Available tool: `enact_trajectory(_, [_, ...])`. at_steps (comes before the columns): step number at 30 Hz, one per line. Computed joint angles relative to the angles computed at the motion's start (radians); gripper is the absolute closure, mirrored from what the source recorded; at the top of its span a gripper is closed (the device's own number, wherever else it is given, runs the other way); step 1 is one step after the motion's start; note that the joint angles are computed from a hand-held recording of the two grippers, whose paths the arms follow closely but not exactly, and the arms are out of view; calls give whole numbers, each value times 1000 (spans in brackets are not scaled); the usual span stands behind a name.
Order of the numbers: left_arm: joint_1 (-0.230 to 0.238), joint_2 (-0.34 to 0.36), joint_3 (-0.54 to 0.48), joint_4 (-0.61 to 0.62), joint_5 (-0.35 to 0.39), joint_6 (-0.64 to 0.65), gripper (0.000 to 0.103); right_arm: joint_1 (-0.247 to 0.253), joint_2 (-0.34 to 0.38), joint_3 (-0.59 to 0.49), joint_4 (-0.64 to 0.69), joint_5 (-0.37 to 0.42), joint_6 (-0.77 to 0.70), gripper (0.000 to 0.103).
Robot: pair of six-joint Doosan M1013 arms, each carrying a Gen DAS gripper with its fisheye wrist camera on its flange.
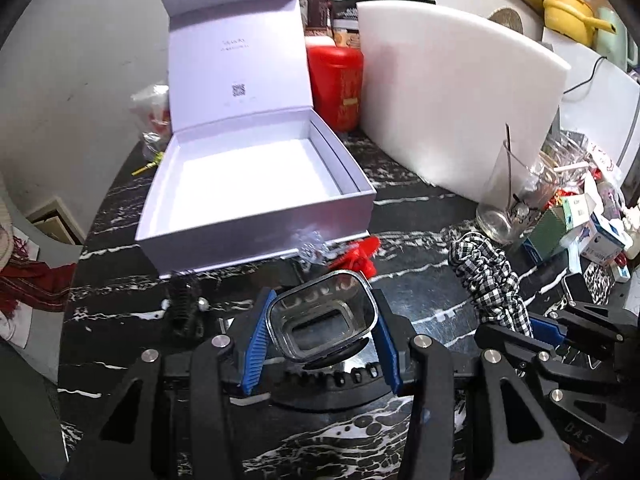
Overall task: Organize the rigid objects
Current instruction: 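Carry the scrunchie and grey container with both grippers over the white box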
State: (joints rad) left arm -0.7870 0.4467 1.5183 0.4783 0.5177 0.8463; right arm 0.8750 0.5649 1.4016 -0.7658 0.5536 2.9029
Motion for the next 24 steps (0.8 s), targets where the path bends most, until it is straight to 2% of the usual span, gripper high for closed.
enact_trajectory(5, [8, -12, 6, 55, -21, -51, 57, -5, 8, -25, 1, -11, -19, 85])
enact_trajectory(11, [23, -12, -4, 57, -47, -51, 57, -10, 21, -65, 0, 6, -66, 85])
enact_trajectory(16, [36, -5, -25, 30, -55, -18, 57, -25, 30, -92, 20, -7, -101, 85])
enact_trajectory(24, [61, 16, -69, -1, -60, 38, 57, -42, 55, -153, 20, 24, -153, 85])
